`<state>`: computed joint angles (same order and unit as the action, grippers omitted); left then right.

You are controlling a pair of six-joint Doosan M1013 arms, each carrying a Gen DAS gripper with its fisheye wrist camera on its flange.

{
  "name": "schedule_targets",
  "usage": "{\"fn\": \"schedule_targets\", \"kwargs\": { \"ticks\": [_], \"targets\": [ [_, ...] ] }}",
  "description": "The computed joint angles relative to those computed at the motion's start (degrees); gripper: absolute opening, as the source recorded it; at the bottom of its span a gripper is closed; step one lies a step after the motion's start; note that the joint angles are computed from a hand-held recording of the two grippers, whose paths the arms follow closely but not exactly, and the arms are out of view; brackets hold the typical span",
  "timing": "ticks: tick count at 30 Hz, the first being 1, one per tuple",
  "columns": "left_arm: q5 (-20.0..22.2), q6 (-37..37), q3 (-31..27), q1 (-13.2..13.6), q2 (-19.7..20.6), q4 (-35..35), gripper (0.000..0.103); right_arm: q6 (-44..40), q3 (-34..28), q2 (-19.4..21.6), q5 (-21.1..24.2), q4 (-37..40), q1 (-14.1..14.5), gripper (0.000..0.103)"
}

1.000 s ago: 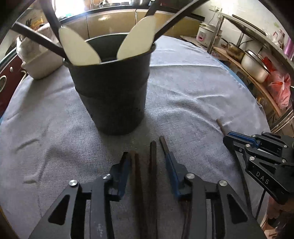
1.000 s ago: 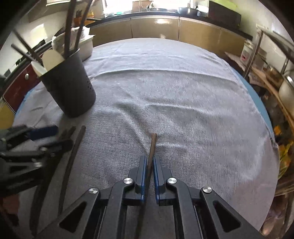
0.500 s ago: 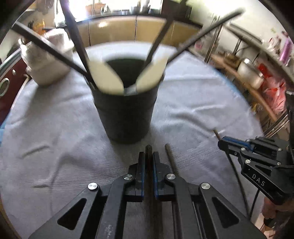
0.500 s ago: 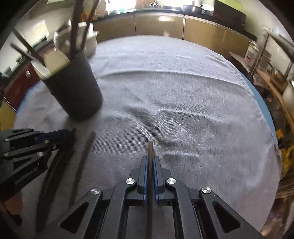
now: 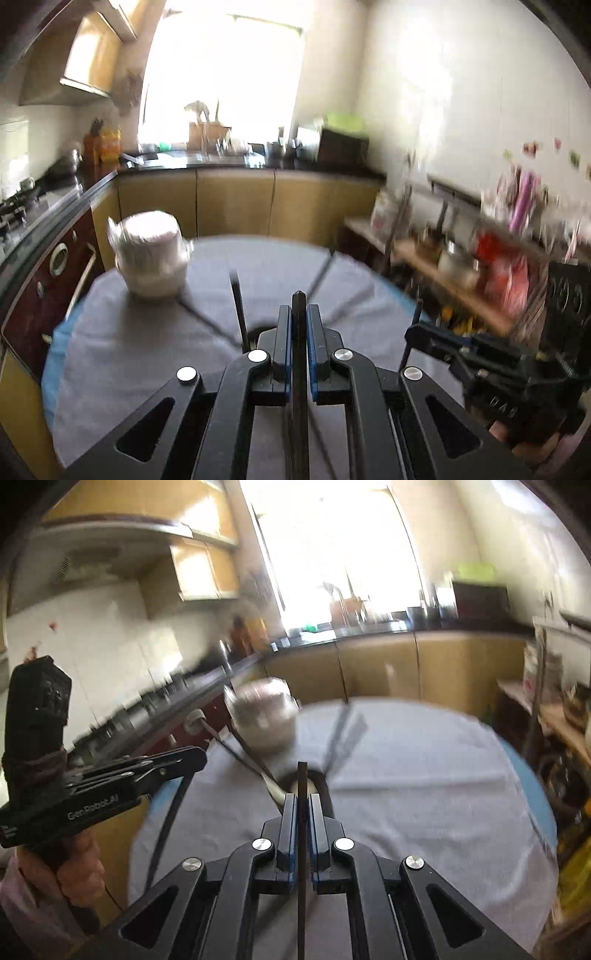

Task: Organize utensils
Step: 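Lift both held chopsticks upright and carry them over the black cup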

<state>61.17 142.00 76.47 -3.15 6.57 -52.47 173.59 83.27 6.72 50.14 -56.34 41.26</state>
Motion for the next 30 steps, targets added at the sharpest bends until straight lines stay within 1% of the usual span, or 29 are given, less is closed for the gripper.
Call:
{"fn": "schedule_targets", "kwargs": {
  "ticks": [3, 5, 8, 9, 12, 14, 15, 17, 18, 19, 21, 22, 24, 26, 27, 28, 29, 30],
  "targets": [
    [-4.46, 0.39, -2.17, 0.05, 0.83, -4.73, 0.008, 2.64, -3.17, 1.53, 1.33, -6.4, -0.12, 0.006],
    [-6.81, -0.81, -3.41, -0.4, 1.55, -6.92, 0.008, 5.27, -5.09, 2.52, 1.64, -9.95, -0.96, 0.006],
    [-12.35, -3.46, -5.67, -2.12, 3.04, -8.6, 0.008, 8.63, -8.02, 4.21, 2.57, -14.93, -2.29, 0.006],
    [-13.27, -4.16, -6.19, -2.45, 3.43, -8.56, 0.008, 9.19, -8.95, 4.75, 2.9, -15.77, -2.64, 0.006],
    [-18.1, -7.7, -8.01, -3.82, 5.02, -7.57, 0.008, 10.1, -11.64, 6.65, 3.83, -17.65, -3.88, 0.006],
    [-23.11, -10.84, -8.47, -4.85, 5.98, -6.94, 0.008, 9.98, -13.06, 7.93, 4.94, -18.1, -4.32, 0.006],
    [-24.67, -10.95, -8.13, -5.08, 6.12, -7.39, 0.008, 9.98, -13.65, 8.43, 5.63, -18.11, -4.37, 0.006],
    [-29.17, -11.99, -7.19, -5.91, 6.41, -7.27, 0.008, 10.17, -14.09, 9.28, 6.52, -18.14, -4.75, 0.006],
    [-32.11, -12.14, -6.2, -6.55, 6.4, -7.3, 0.008, 10.06, -14.2, 9.62, 6.7, -17.71, -4.93, 0.006],
    [-33.38, -11.53, -5.29, -6.78, 6.31, -7.92, 0.008, 10.09, -14.05, 9.81, 6.58, -17.19, -5.14, 0.006],
    [-36.06, -12.34, -3.59, -7.6, 6.12, -6.39, 0.008, 11.09, -12.62, 9.59, 6.5, -16.98, -5.41, 0.006],
    [-38.14, -11.98, -2.47, -8.08, 5.84, -5.96, 0.008, 11.8, -12.14, 9.54, 6.39, -16.81, -5.54, 0.006],
    [-41.15, -10.61, -0.88, -8.68, 5.52, -6.0, 0.008, 14.38, -10.49, 8.84, 6.07, -18.05, -5.68, 0.006],
    [-43.4, -12.29, 0.37, -9.29, 5.13, -3.49, 0.008, 15.63, -9.56, 8.21, 5.66, -18.47, -5.68, 0.006],
    [-46.27, -10.4, 1.59, -9.78, 4.77, -4.85, 0.008, 15.87, -9.32, 8.06, 5.58, -18.7, -5.62, 0.006],
    [-48.29, -8.96, 2.41, -10.17, 4.34, -5.64, 0.008, 16.14, -9.12, 7.95, 5.67, -18.97, -5.52, 0.006],
    [-50.17, -8.15, 2.95, -10.55, 4.06, -5.77, 0.008, 17.34, -8.7, 7.76, 5.91, -19.85, -5.32, 0.006],
    [-51.0, -7.06, 3.47, -10.75, 3.73, -6.68, 0.008, 19.28, -8.18, 7.53, 6.23, -21.48, -5.05, 0.006]
  ]
}}
